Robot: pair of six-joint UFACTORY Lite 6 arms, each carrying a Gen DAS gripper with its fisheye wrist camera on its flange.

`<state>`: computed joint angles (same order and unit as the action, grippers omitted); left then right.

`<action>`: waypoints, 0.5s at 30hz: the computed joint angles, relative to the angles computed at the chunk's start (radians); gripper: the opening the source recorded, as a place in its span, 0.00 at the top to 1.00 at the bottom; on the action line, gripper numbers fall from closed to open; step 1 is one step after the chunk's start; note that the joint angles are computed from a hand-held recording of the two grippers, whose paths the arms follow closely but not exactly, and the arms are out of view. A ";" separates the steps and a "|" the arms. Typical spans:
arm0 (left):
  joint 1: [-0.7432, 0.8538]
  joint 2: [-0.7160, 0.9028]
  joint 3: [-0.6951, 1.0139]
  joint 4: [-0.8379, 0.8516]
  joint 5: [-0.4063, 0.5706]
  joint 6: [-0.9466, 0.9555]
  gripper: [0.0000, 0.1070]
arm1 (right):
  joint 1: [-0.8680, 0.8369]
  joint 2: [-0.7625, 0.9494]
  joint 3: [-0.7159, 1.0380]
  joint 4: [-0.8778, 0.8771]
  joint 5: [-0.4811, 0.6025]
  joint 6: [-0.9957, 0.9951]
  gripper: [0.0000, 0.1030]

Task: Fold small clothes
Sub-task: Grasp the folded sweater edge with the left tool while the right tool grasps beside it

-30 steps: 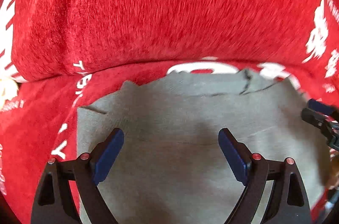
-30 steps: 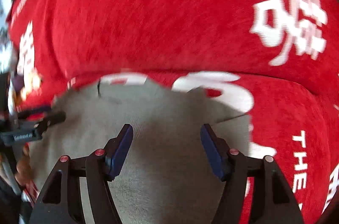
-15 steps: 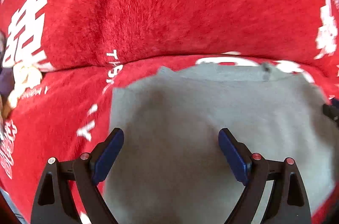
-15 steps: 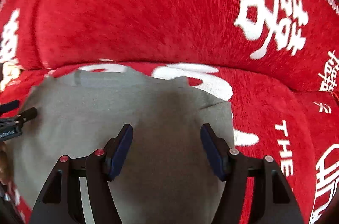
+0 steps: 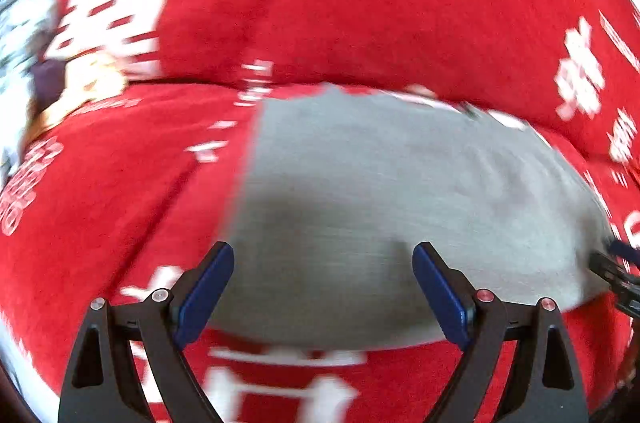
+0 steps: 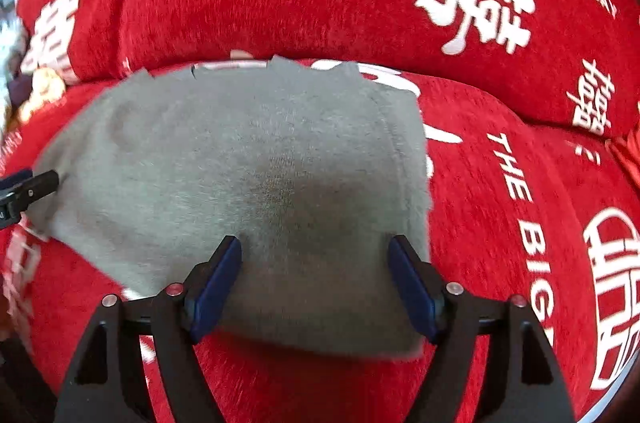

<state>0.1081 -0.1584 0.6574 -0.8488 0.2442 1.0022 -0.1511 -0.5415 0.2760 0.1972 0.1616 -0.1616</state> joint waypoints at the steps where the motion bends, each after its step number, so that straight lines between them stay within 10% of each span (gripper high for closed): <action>1: 0.052 0.021 0.016 -0.033 0.013 0.028 0.14 | -0.014 -0.030 -0.001 0.052 0.026 -0.052 0.24; 8: 0.289 0.504 0.411 -0.188 0.556 0.255 0.14 | 0.159 0.001 0.157 -0.316 0.157 0.452 0.24; 12: 0.226 0.552 0.470 -0.200 0.570 0.277 0.14 | 0.319 0.119 0.296 -0.548 0.215 0.739 0.24; 15: 0.192 0.503 0.430 -0.205 0.540 0.291 0.52 | 0.434 0.271 0.431 -0.654 0.241 0.850 0.24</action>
